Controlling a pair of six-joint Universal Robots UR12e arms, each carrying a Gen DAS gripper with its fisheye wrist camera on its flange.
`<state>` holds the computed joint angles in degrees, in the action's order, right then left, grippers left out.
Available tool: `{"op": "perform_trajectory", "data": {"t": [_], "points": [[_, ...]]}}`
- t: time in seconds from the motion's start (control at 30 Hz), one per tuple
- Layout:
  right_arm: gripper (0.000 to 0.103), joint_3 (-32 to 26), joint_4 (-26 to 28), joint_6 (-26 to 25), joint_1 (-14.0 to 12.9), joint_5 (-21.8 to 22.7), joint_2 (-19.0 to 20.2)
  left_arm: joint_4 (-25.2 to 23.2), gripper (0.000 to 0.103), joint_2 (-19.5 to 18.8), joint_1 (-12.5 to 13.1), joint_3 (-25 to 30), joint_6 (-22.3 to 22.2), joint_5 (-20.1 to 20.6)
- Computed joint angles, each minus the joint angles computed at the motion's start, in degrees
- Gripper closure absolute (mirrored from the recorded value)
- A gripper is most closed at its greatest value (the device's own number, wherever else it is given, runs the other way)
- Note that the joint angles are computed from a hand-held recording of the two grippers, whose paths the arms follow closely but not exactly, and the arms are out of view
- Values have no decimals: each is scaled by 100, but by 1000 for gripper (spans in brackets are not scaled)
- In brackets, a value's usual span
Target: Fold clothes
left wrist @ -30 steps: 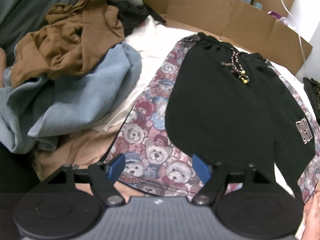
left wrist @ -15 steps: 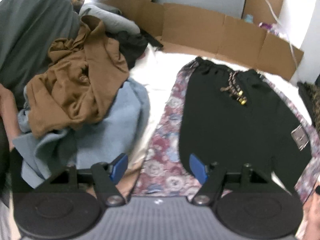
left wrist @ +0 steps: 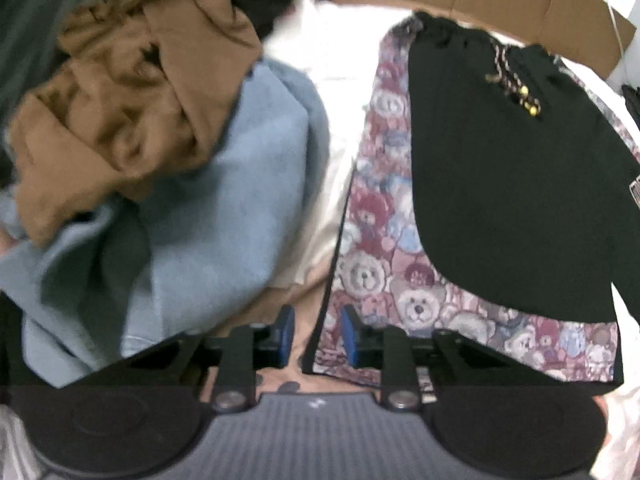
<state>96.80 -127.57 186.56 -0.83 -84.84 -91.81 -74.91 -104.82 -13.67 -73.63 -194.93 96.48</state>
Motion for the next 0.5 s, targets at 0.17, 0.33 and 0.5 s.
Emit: {"op": "perform_trajectory", "data": {"t": [0.17, 0.33, 0.5], "points": [[37, 25, 196, -50, 60, 28, 27, -489, 75, -176, 95, 131, 58, -188], [37, 10, 411, 103, 30, -37, 37, -753, 73, -278, 177, 170, 128, -512], [37, 42, 486, 207, -15, -21, 13, -844, 72, -254, 264, 95, 111, -727]]}}
